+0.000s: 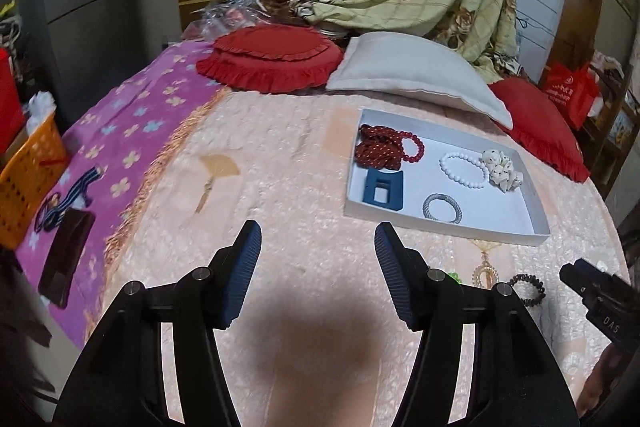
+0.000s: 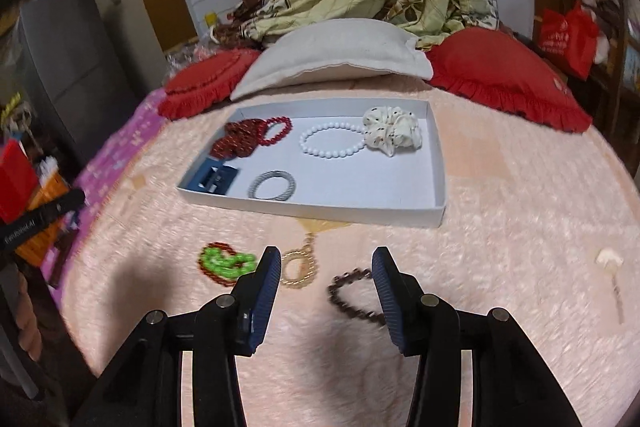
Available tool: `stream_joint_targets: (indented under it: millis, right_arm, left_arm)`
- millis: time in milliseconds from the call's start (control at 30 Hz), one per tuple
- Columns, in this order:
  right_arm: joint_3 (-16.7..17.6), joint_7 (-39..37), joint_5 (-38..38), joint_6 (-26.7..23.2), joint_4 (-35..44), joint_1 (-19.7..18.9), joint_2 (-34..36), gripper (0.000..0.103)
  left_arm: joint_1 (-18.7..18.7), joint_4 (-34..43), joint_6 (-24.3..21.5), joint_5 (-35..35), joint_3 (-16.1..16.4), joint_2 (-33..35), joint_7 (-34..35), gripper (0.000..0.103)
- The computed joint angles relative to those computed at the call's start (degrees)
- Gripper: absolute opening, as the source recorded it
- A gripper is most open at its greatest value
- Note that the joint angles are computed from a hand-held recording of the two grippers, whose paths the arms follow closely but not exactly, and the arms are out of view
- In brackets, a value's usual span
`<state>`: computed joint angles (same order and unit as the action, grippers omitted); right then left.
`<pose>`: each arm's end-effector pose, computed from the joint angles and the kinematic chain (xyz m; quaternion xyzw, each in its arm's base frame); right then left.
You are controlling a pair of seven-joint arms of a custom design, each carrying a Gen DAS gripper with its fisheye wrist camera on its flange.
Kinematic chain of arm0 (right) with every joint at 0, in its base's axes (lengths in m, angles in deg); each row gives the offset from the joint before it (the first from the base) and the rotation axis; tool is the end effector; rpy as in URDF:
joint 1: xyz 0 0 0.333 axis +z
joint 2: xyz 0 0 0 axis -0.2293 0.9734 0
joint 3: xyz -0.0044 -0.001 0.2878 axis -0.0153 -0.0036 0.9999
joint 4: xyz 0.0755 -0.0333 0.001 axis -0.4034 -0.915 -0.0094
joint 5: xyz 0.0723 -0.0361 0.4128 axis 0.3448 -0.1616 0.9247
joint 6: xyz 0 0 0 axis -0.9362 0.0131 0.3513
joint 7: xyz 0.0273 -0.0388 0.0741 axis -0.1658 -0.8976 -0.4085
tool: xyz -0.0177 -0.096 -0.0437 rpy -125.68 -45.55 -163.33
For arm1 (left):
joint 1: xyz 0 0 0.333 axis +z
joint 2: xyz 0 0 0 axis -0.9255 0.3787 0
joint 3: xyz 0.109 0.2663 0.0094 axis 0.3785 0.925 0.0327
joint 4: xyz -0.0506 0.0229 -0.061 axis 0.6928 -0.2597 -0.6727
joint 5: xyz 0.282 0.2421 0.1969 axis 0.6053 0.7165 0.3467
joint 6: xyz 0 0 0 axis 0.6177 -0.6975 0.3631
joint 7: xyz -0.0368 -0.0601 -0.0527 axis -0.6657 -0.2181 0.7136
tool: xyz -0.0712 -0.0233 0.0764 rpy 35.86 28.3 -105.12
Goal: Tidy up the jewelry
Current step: 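Withdraw both open tools from the tray toward the remaining bracelets, then grasp the gold coiled bracelet with left tool while right grasps the dark brown bead bracelet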
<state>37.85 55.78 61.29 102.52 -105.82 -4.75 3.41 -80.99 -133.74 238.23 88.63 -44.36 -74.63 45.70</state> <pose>0.5867 0.1066 0.3902 -0.5925 0.7119 -0.1955 0.3222 0.6481 -0.1973 0.4290 -0.6259 0.6772 -0.3047 0.2382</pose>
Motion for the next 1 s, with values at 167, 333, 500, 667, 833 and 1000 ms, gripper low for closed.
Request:
stream_joint_targets:
  millis: [167,333,500,667,833,1000]
  right_arm:
    - [0.7,-1.4,6.2,1.7,-4.5,0.1,-1.6,0.045]
    - [0.4,-4.5,13.1,1.7,-7.6,0.7,-2.9,0.045]
    - [0.0,-5.0,14.0,2.6,-8.2,1.4,-2.7,0.045]
    - [1.3,-12.6,21.3,2.8,-6.9,1.6,-0.8,0.045]
    - [1.9,-11.5,19.9,4.4,-7.6,0.5,-0.5,0.045]
    - [2.9,-14.6,22.9,6.2,-8.6,-0.6,-0.7,0.046]
  left_arm:
    - [-0.1,-4.0,0.1,2.7,0.3,-2.6,-2.0,0.059]
    - [3.5,-3.7,-1.3,-8.3,-5.2,-0.6,9.0,0.059]
    - [2.9,-2.3,-3.0,-14.4,-6.3,1.8,17.4,0.058]
    - [2.6,2.0,-7.0,-19.1,-7.3,5.9,23.9,0.057]
    - [4.4,9.1,-12.0,-27.0,-11.5,11.1,34.8,0.057]
    - [2.2,17.8,-17.6,-31.0,-13.2,16.2,42.9,0.057]
